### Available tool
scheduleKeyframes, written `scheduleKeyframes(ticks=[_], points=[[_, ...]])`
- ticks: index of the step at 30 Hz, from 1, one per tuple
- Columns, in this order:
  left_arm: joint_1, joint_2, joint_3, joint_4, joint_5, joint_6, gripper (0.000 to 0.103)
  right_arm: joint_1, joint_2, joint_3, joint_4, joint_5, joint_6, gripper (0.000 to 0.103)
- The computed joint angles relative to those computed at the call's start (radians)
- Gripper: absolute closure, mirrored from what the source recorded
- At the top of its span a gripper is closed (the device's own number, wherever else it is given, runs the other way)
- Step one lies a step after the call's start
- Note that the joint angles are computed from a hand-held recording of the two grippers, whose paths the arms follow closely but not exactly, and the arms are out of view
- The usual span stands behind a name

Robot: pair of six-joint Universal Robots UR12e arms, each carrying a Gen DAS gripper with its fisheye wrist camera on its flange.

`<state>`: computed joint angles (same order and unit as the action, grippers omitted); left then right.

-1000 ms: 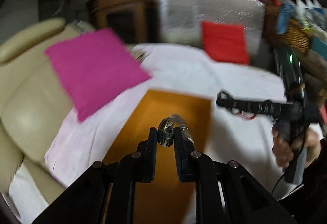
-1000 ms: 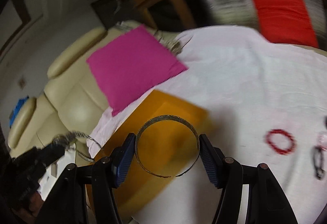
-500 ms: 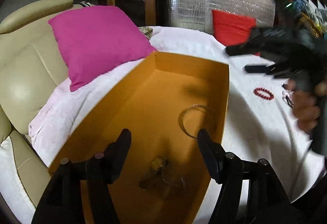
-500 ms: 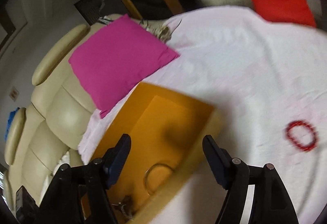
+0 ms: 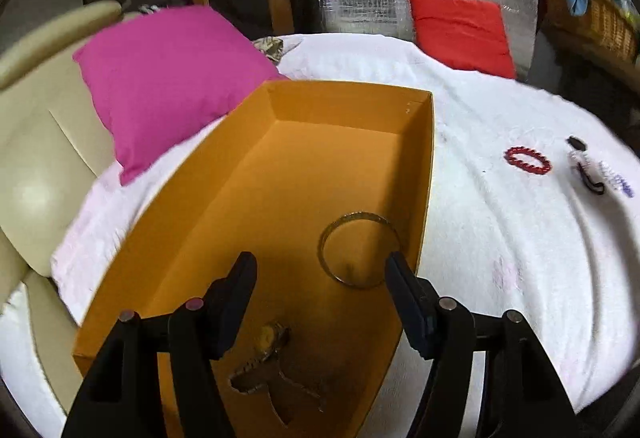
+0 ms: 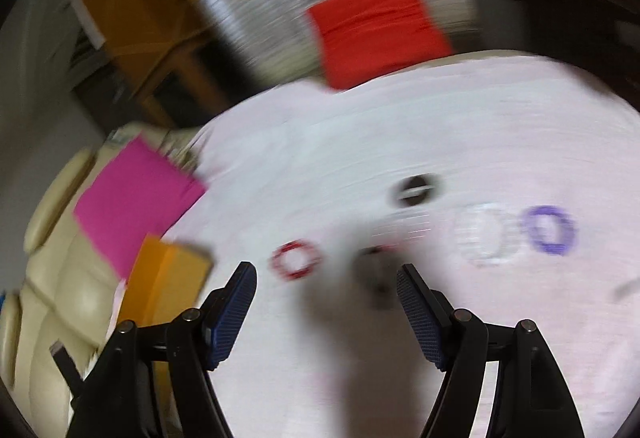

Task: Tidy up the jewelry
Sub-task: 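Move the left tool to the pink bead bracelet while the right tool approaches the purple bead bracelet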

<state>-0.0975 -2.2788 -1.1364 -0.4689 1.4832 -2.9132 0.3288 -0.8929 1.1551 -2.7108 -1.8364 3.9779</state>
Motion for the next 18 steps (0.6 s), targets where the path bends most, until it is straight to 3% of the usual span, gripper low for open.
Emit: scheduleKeyframes(ticks=[4, 8, 14, 18], points=[[-0.025, -0.020, 0.036, 0.009, 0.050, 0.004, 0.040, -0.034, -0.080, 0.150, -0.074, -0.031, 0.122, 0.027], [-0.051, -0.043, 0.086, -0.007, 0.064, 0.024, 0.041, -0.060, -0.112, 0.218, -0.092, 0.012, 0.153, 0.027], [-0.075, -0.098, 0.208, -0.128, 0.054, -0.115, 0.041, -0.086, -0.139, 0.288, -0.157, 0.056, 0.204, 0.028], [-0.088, -0.088, 0.200, -0.109, 0.092, -0.129, 0.039, -0.095, -0.158, 0.319, -0.185, 0.076, 0.227, 0.028]])
